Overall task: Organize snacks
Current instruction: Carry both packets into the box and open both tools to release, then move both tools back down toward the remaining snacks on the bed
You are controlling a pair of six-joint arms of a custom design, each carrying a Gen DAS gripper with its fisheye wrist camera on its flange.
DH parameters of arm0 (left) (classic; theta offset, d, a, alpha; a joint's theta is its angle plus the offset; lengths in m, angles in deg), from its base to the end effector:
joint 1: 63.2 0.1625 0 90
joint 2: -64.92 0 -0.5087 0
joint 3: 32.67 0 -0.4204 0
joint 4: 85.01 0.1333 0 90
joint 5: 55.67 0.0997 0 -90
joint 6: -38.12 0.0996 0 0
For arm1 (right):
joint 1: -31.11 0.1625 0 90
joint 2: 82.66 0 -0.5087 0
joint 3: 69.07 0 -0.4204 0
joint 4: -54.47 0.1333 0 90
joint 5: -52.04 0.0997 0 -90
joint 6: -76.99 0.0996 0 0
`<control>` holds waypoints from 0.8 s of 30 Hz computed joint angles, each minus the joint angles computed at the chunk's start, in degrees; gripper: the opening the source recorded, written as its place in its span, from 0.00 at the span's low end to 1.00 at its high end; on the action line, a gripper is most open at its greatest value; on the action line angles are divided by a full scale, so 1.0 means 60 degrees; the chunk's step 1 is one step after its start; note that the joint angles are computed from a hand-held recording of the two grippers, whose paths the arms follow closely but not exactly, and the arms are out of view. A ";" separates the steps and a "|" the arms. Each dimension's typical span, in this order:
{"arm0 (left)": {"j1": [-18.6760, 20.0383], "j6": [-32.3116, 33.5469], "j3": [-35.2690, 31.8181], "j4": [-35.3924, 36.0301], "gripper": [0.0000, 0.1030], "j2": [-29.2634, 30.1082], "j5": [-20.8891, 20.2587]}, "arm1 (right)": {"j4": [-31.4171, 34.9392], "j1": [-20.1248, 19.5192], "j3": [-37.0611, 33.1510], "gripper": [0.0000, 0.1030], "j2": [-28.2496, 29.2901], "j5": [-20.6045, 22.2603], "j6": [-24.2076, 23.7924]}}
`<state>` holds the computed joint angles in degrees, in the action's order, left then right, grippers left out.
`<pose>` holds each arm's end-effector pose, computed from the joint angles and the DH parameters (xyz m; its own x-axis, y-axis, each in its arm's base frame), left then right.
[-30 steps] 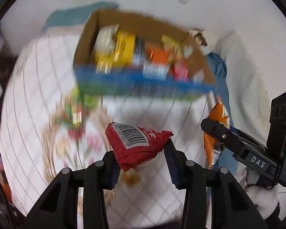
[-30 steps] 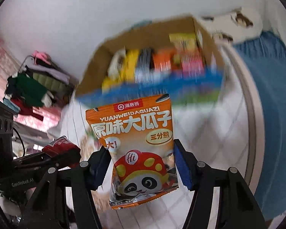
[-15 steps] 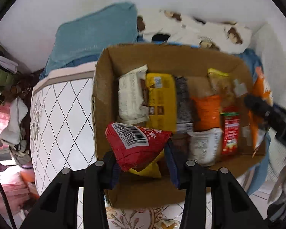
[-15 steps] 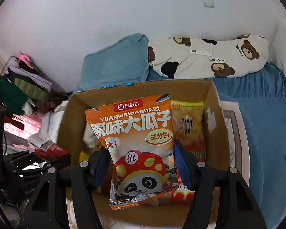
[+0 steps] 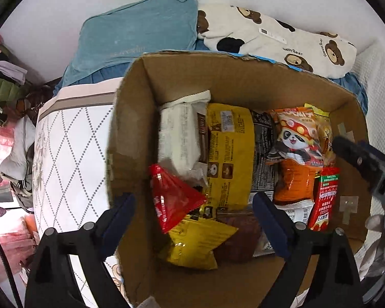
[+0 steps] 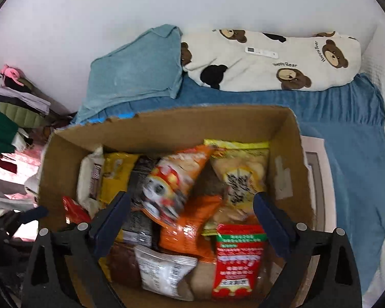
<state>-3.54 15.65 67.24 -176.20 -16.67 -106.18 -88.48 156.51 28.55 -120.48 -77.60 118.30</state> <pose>-0.1062 -0.5707 0.4308 -0.7125 0.1944 -0.6742 0.2277 0.9729 0.0399 0.4642 -0.5327 0.0230 -0.8181 0.1526 0.5545 -0.0467 0.9433 -0.3285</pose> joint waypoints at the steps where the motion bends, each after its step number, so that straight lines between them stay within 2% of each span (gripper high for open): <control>1: -0.0017 -0.0014 0.0037 -0.0024 0.90 -0.0005 0.0021 | 0.0085 0.0029 0.0074 0.95 -0.0026 -0.0082 0.0040; 10: -0.0399 -0.0056 0.0665 -0.0530 0.90 -0.0420 0.0036 | 0.0580 0.0522 0.0784 0.95 -0.0332 -0.0648 0.0725; 17: -0.0747 -0.0122 0.1104 -0.0814 0.90 -0.0895 -0.0031 | 0.0652 0.0975 0.1124 0.95 -0.0565 -0.0635 0.1148; 24: -0.1422 -0.0177 0.1733 -0.1246 0.90 -0.1817 0.0129 | 0.0632 0.1734 0.1365 0.95 -0.0846 -0.1147 0.1650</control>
